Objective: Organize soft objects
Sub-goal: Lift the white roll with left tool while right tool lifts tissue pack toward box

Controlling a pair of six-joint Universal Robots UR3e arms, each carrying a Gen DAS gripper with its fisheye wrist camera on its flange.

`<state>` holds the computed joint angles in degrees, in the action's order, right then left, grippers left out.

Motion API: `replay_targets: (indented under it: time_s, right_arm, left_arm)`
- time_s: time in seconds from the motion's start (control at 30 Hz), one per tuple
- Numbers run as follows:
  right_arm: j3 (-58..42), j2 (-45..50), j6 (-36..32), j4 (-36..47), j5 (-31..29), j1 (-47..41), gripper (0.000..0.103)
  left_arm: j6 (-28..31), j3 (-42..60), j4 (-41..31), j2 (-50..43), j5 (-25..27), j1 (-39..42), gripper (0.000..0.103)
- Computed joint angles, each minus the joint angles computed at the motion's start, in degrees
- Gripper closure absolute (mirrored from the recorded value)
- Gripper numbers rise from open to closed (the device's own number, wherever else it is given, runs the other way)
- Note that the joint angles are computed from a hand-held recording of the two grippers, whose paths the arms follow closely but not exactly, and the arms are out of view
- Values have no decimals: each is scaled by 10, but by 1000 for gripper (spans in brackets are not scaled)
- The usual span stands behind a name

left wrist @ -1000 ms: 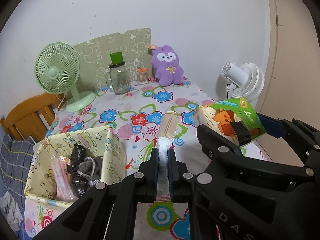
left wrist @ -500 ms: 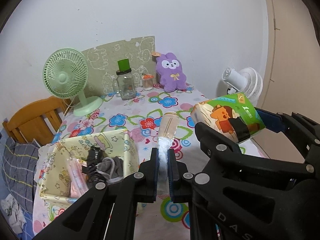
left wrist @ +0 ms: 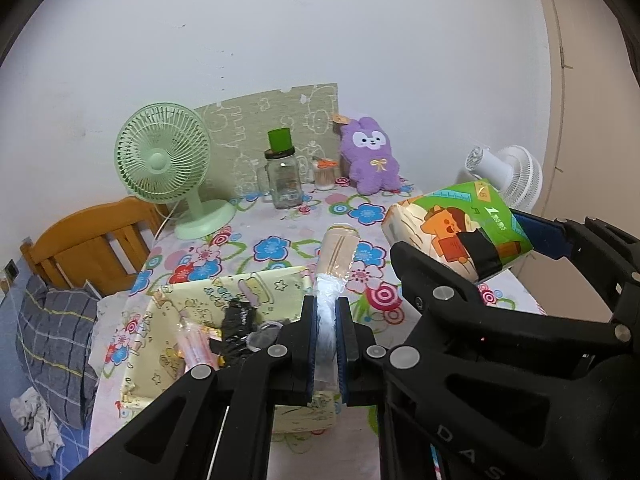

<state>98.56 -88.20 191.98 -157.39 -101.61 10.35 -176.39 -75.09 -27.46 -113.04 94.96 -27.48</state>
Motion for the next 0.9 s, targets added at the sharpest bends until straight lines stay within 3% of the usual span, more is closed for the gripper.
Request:
replay_targets:
  time_s: [0.47, 0.9]
  right_arm:
    - [-99, 91, 6, 28, -7, 41, 29]
    - [-198, 182, 1, 54, 27, 59, 29]
  left_arm:
    - [11, -33, 13, 9, -22, 53, 97]
    - [16, -35, 10, -10, -43, 104, 97]
